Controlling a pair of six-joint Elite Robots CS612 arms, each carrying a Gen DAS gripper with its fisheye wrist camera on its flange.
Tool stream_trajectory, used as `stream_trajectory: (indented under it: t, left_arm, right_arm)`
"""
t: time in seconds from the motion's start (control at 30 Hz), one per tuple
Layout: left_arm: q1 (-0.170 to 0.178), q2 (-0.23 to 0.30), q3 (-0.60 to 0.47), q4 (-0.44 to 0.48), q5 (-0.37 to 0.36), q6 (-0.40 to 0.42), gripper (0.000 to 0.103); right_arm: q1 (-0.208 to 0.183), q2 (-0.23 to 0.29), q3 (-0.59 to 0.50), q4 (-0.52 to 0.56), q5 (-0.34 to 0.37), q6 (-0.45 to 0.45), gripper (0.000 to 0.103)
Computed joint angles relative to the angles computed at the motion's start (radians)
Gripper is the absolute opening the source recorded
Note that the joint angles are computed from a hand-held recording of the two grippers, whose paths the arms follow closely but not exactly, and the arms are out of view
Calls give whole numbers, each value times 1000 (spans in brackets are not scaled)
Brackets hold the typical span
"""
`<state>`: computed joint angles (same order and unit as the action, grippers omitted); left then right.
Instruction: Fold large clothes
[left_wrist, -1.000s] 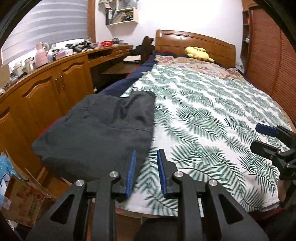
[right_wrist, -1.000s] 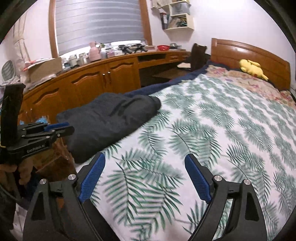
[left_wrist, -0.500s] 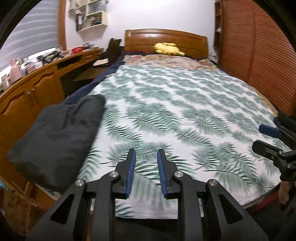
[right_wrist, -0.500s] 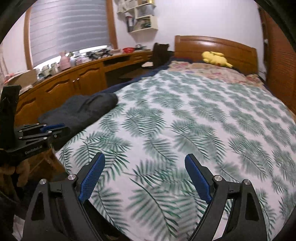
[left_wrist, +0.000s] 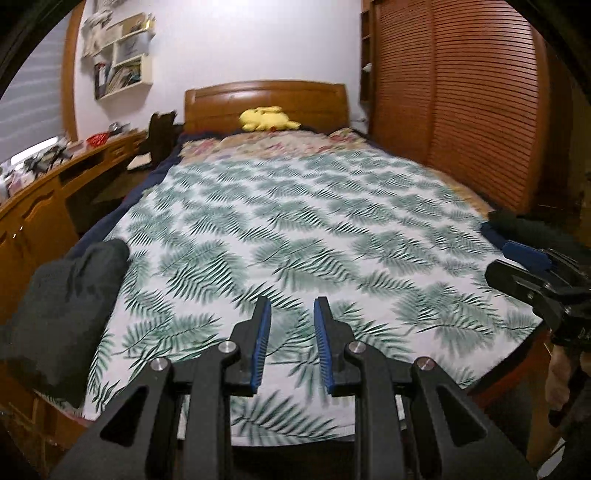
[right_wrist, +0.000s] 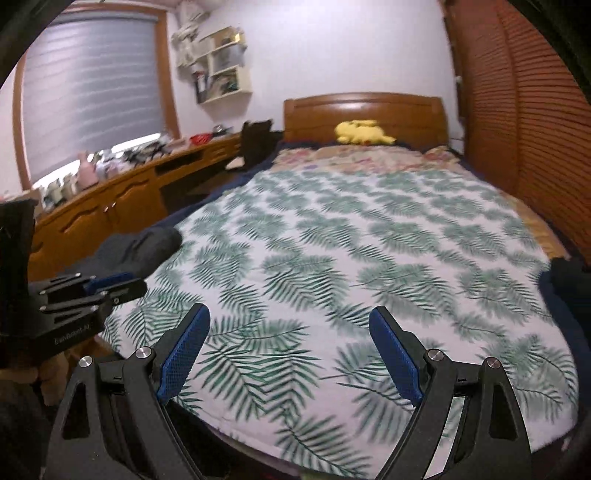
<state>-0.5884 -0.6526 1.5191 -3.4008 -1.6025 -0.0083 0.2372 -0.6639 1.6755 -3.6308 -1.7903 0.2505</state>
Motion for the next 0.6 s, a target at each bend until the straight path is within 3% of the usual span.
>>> stream_trajectory:
  t: [0.37, 0.6]
  left_arm:
    - [-31, -59, 51, -114, -31, -4, 22]
    - [-36, -86, 83, -175, -27, -9, 22]
  right_arm:
    - [8, -69, 112, -152, -174, 17, 90]
    - [13, -90, 138, -214, -220, 14, 90]
